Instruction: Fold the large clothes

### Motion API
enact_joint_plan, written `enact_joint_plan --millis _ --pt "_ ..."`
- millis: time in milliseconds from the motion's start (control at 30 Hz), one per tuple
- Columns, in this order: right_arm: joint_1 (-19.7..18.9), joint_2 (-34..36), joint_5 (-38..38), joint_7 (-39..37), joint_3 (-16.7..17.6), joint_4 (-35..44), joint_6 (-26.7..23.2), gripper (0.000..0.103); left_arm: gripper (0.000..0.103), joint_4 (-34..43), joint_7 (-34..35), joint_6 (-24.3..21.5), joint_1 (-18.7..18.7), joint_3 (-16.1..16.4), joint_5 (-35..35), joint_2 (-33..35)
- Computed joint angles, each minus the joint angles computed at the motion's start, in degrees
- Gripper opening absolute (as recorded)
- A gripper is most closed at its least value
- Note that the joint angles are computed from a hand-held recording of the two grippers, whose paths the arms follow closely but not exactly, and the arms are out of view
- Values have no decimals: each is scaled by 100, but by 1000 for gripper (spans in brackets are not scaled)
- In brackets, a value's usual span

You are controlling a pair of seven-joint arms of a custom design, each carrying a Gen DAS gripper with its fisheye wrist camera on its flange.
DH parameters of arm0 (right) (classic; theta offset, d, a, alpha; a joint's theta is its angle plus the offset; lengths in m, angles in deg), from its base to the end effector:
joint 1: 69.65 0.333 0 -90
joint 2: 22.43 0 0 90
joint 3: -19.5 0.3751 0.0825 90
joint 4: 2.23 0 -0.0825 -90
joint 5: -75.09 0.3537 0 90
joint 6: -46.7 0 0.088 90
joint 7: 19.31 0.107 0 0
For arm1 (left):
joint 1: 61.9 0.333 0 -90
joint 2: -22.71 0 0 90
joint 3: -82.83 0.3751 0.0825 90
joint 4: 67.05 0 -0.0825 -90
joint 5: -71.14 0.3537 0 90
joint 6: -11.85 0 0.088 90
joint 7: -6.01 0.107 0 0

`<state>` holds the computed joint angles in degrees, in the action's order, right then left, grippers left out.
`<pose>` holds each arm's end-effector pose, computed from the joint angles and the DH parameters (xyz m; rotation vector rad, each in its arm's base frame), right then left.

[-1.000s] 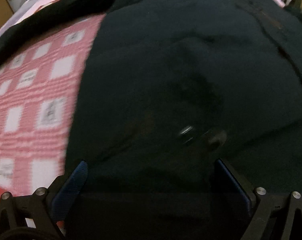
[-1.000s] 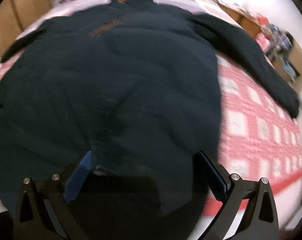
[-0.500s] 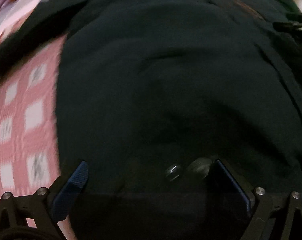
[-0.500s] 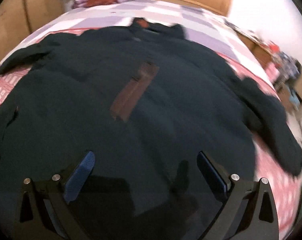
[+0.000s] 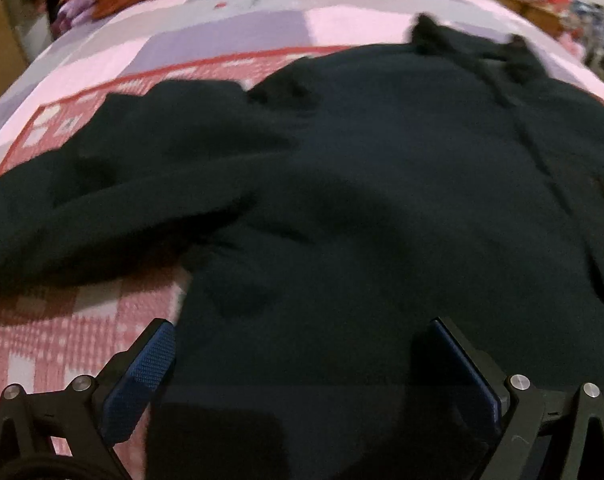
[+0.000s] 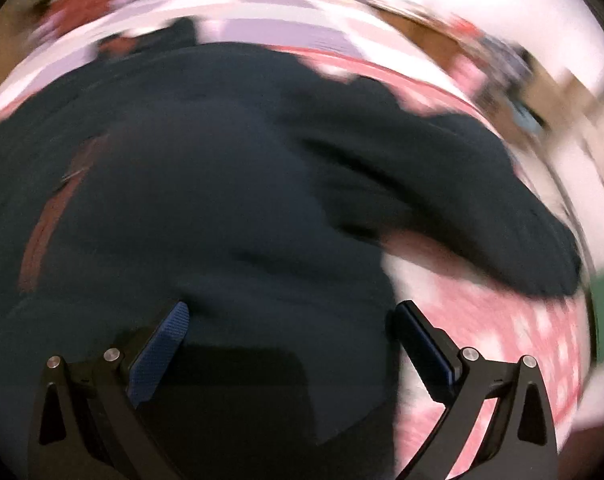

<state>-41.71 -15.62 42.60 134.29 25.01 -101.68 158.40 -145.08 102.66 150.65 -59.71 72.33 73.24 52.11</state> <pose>0.5135 0.2922 0.5876 -1.6852 2.3804 -0.7733 0.7443 -0.0713 0.5510 -1.6905 2.1388 -0.6063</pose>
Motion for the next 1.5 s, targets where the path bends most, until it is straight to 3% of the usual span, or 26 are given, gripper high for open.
enact_joint_plan --millis 67,167,267,333,400,433,500,533,600,633,733,800,900,933,1000,1100,1267,1367,1433,1500 --pt "-78 -109 28 69 -59 -68 36 103 103 212 -199 -100 -29 156 132 162" --pt "-330 -89 336 -78 -145 -168 525 103 103 492 -512 -353 0 302 247 400" --pt "-526 222 681 -182 -245 -14 1023 103 103 1004 -672 -723 118 188 55 780" --pt "-557 473 904 -73 -327 147 1198 103 103 841 -635 -454 46 245 268 767" --pt "-496 635 832 -150 -407 238 1186 103 103 544 -682 -79 -22 323 498 645" --pt "-482 679 417 -147 -441 307 1031 103 103 502 -774 -22 -60 374 589 625" --pt "-321 598 -61 476 -749 306 359 103 103 452 -979 9 -175 507 847 572" --pt "-424 462 42 843 -889 154 176 103 103 448 -1126 -24 -264 591 1011 541" --pt "-654 349 -50 868 -824 93 149 94 102 144 -1619 128 -517 803 1467 277" --pt "-657 392 -226 677 -790 192 102 94 102 -131 -1703 402 -508 732 1529 93" --pt "-708 483 -741 -244 -582 281 1101 95 102 -742 -1962 1075 -618 531 1664 -335" --pt "-777 723 -373 -1050 -452 455 1824 95 102 -772 -1889 1060 -706 264 1524 -385" --pt "-760 1365 235 -2615 -422 986 2008 95 102 -516 -1744 761 -960 33 1400 -249" --pt "-681 1387 223 -2667 -490 942 1986 95 102 -479 -1715 705 -1037 -14 1359 -227" --pt "-774 1104 313 -2269 -708 450 2213 101 102 -346 -1690 584 -1207 -99 1269 -155" --pt "-955 778 235 -1356 -1233 158 1648 101 102 -219 -1824 455 -1459 -98 1243 -95" --pt "-1583 78 -124 -1112 -1369 -446 1400 103 102 -352 -2404 91 -1918 122 1614 -173" --pt "-2109 -314 -80 -836 -1472 -869 1463 103 103 -527 -2804 275 -1995 210 1890 -214" --pt "-2432 -721 -96 -588 -1520 -1427 1687 103 103 -595 -2835 354 -1896 130 1810 -232" --pt "-2843 -737 388 -555 -1675 -1564 2156 103 103 -638 -2824 401 -1841 87 1777 -241"
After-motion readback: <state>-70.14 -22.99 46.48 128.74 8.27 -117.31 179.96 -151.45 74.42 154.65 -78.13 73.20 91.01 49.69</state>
